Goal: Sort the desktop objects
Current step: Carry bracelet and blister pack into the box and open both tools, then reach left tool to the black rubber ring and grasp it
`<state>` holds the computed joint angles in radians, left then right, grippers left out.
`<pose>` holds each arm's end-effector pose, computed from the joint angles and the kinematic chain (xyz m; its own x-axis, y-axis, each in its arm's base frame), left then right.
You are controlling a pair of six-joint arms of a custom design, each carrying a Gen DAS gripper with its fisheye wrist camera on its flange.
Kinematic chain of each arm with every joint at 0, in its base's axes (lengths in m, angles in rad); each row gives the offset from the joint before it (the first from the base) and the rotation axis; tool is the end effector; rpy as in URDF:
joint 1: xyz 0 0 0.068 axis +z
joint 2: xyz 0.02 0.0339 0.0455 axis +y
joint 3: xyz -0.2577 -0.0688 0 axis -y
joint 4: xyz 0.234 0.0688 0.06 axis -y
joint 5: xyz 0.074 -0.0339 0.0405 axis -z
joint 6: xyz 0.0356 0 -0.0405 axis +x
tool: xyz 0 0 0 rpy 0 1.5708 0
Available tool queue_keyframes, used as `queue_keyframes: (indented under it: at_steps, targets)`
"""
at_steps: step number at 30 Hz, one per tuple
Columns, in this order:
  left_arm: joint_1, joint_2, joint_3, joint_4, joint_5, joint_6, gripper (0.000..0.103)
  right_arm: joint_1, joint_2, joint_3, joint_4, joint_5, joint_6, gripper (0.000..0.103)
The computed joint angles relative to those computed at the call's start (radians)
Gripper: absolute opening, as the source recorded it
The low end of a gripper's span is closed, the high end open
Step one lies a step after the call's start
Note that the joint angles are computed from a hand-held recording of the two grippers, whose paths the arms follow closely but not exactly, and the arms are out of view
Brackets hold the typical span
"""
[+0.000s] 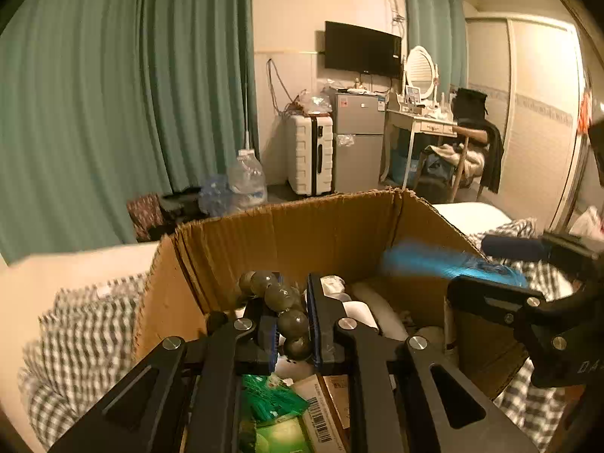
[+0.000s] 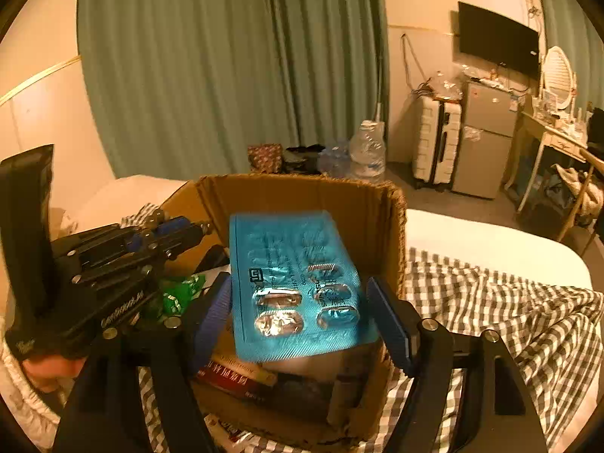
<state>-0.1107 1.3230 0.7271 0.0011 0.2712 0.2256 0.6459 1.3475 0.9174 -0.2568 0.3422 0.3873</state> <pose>0.2711 -0.0397 0.2210 -0.4697 0.2690 -0.8408 0.4433 0.8956 0.0390 0.2338 0.1613 0.2536 -0.6048 -0.0103 -0.7963 -0.1419 0.9853 0.0950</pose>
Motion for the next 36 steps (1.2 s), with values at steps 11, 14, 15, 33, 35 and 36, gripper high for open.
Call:
queue_keyframes:
  at_steps: [11, 14, 15, 33, 35, 36]
  targets:
    - [0.064, -0.132, -0.04, -0.116, -0.064, -0.056, 0.091, 0.088, -0.131, 0.0, -0.165, 0.158, 0.075, 0.093]
    - [0.095, -0.251, -0.074, -0.178, -0.058, -0.026, 0.096, 0.146, -0.196, -0.001, -0.241, 0.19, 0.143, 0.093]
    - [0.112, -0.306, -0.087, -0.208, -0.051, -0.017, 0.1, 0.17, -0.204, 0.003, -0.265, 0.21, 0.168, 0.093]
    - [0.212, -0.904, -0.408, -0.617, 0.021, -0.051, 0.103, 0.61, -0.25, -0.116, -0.554, 0.445, 0.67, 0.097]
    - [0.107, -0.951, -0.46, -0.619, -0.067, -0.117, 0.103, 0.616, -0.247, -0.121, -0.574, 0.449, 0.69, 0.097]
    - [0.062, -0.954, -0.484, -0.61, -0.099, -0.142, 0.103, 0.612, -0.244, -0.121, -0.578, 0.447, 0.686, 0.097]
